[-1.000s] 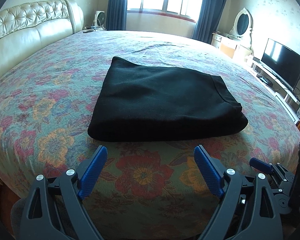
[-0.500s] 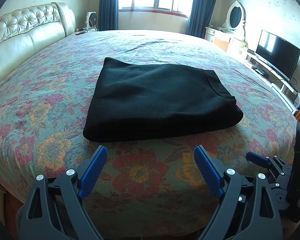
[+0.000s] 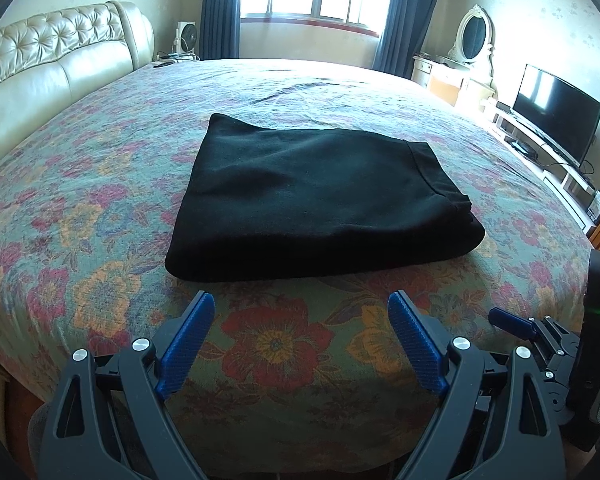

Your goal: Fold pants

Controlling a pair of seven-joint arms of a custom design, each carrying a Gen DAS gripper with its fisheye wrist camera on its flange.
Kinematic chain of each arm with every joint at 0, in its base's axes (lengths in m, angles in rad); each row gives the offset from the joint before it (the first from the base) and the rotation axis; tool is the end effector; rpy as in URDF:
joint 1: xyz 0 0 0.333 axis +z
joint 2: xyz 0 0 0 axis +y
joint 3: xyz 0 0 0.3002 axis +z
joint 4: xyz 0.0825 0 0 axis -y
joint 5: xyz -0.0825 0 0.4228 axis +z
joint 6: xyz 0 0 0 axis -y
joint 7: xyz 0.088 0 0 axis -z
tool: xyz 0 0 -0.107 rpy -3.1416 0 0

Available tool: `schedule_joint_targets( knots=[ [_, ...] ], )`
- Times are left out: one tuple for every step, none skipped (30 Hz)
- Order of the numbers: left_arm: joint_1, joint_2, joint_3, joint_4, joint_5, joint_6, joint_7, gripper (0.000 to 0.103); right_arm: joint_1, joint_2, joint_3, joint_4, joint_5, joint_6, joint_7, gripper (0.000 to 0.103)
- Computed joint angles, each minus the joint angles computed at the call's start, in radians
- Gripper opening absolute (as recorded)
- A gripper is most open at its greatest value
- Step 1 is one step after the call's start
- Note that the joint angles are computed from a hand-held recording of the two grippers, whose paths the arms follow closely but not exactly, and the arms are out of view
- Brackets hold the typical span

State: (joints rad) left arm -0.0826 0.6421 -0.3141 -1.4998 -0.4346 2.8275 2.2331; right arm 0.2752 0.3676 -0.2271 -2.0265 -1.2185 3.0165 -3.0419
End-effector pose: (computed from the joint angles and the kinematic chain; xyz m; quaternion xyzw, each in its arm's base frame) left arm 0.7435 -0.2346 0.3481 -0.4453 0.8065 -0.3650 0.1343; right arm 0.6265 0.1033 0.2610 -0.5132 0.7787 -0.2556 0.2549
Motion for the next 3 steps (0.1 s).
schedule_joint_targets(
  knots=[
    [-0.001,-0.001,0.002,-0.002,0.000,0.003,-0.003,0.087,0.000,0.000,0.000,0.000,0.001,-0.001,-0.001,0.094],
    [0.001,-0.001,0.000,0.000,0.000,-0.002,-0.002,0.087,0.001,0.000,0.001,0.000,0.002,-0.002,-0.001,0.094],
    [0.001,0.000,0.000,0.002,0.000,-0.006,-0.002,0.087,0.001,0.000,0.001,0.000,0.002,-0.003,-0.002,0.094]
  ],
)
